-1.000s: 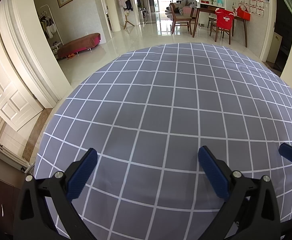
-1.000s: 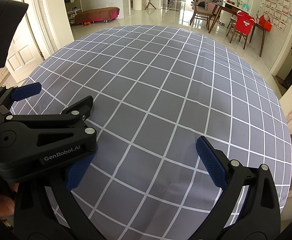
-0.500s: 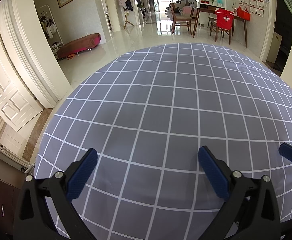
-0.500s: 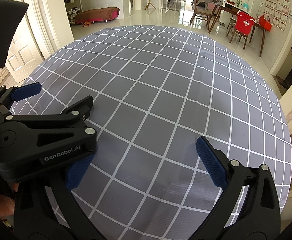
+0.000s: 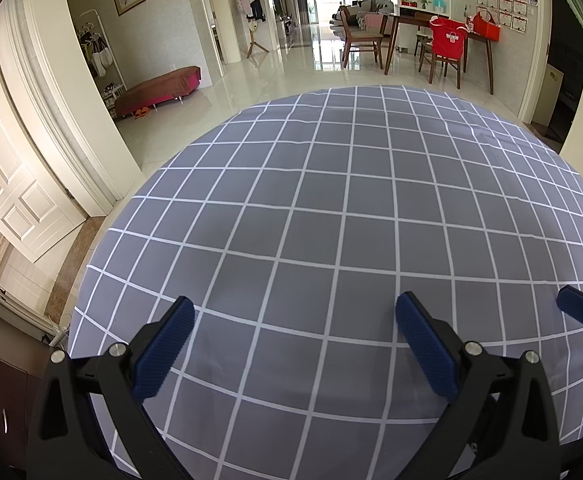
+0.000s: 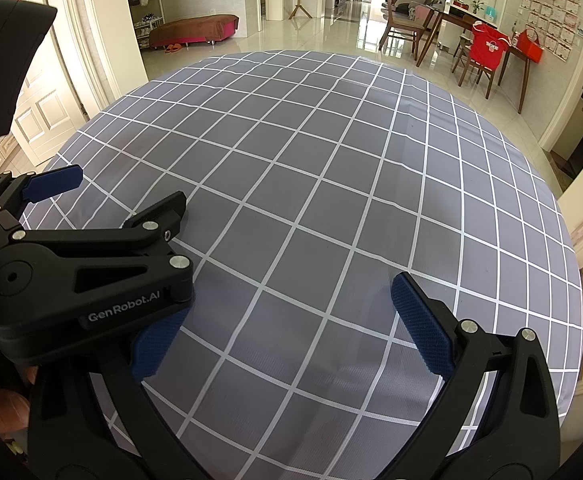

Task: Collect trash

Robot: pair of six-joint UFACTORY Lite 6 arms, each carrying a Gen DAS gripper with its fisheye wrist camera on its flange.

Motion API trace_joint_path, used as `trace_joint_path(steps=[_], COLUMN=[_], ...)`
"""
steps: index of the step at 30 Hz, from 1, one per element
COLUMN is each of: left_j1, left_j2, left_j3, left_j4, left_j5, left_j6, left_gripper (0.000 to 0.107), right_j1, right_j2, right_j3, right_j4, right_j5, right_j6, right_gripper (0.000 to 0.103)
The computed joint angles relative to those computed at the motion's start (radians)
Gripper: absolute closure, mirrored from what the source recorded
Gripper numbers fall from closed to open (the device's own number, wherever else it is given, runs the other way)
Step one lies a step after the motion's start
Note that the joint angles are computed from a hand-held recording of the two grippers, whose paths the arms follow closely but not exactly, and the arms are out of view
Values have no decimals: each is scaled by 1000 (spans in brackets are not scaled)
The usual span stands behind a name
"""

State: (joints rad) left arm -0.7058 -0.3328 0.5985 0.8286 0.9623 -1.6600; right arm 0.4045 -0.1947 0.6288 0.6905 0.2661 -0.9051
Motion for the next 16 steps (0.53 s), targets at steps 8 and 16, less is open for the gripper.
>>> trace_joint_path(steps=[8, 16], left_j1=[-3, -8], left_j2=[10, 10], left_j3=[8, 8], left_j4=[1, 2], left_j5=[4, 14], left_j6=[-2, -2], left_gripper=[8, 8], right_j1=[3, 2], right_j2=[5, 3], right_j3=[1, 1], right_j4=[4, 3], right_j5=[-4, -2], right_j6=[-3, -2], right_gripper=[6, 6])
